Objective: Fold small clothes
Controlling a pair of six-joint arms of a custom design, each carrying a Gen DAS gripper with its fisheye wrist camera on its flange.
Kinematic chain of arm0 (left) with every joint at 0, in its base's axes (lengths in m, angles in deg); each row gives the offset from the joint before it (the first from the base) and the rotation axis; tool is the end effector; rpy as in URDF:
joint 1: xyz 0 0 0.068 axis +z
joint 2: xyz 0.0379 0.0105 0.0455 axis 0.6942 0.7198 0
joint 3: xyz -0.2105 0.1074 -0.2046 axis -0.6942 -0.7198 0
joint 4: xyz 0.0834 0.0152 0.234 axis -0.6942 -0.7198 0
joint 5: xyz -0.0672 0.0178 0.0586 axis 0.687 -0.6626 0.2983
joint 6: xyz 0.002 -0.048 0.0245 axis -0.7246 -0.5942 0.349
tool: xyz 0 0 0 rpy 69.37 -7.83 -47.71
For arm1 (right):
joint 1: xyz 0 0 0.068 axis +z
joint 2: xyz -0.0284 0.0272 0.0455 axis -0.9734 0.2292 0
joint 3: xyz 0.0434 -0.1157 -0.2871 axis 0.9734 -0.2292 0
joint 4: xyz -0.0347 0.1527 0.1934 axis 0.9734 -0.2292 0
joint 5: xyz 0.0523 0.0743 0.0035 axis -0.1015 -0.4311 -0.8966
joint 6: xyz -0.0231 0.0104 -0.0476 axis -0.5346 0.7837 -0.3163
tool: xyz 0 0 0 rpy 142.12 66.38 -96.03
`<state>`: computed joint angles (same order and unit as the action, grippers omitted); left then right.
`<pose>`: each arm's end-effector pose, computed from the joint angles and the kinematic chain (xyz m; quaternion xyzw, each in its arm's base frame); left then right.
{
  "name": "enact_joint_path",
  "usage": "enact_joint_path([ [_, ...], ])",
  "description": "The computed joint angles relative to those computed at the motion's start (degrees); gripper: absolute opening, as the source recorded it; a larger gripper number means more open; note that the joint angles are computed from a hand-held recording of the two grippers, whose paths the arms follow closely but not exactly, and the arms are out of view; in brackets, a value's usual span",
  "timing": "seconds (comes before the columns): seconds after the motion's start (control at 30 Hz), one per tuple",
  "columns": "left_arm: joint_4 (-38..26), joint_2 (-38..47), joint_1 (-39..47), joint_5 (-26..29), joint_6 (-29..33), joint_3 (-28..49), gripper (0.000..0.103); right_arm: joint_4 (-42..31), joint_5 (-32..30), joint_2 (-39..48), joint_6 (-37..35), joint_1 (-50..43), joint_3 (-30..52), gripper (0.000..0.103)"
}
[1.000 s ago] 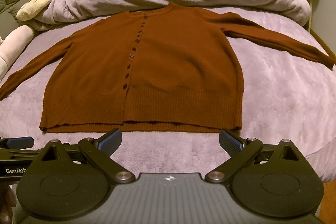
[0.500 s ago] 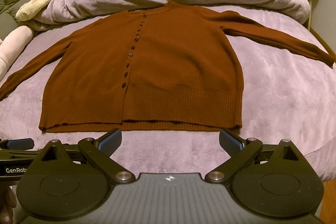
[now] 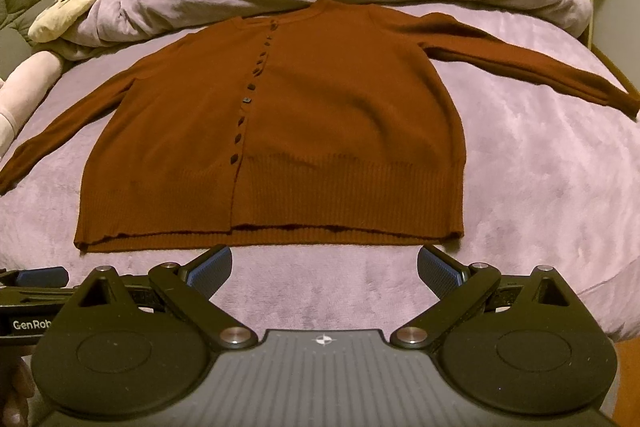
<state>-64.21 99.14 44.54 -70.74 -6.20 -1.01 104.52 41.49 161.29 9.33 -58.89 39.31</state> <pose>0.1352 0.0028 0.1873 -0.1469 0.9474 -0.0209 0.2837 0.1839 0.0611 0.1208 -0.1107 0.9127 0.1019 0.3799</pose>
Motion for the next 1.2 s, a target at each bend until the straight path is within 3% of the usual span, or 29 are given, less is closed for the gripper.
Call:
enact_joint_path([
  [0.77,2.25,3.15,-0.27,-0.61,-0.35,-0.34,0.103,2.02,-5.38,3.32,0.32,-2.64,0.64,0.099],
  [1.03,4.66,6.49,-0.51,-1.16,-0.91,-0.34,0.103,4.85,-7.48,7.15,-0.47,-4.21,1.14,0.099],
  [1.2,6.19,8.21,-0.42,-0.85,-1.11,-0.32,0.103,10.24,-9.91,10.27,-0.97,-5.39,0.19,0.099],
])
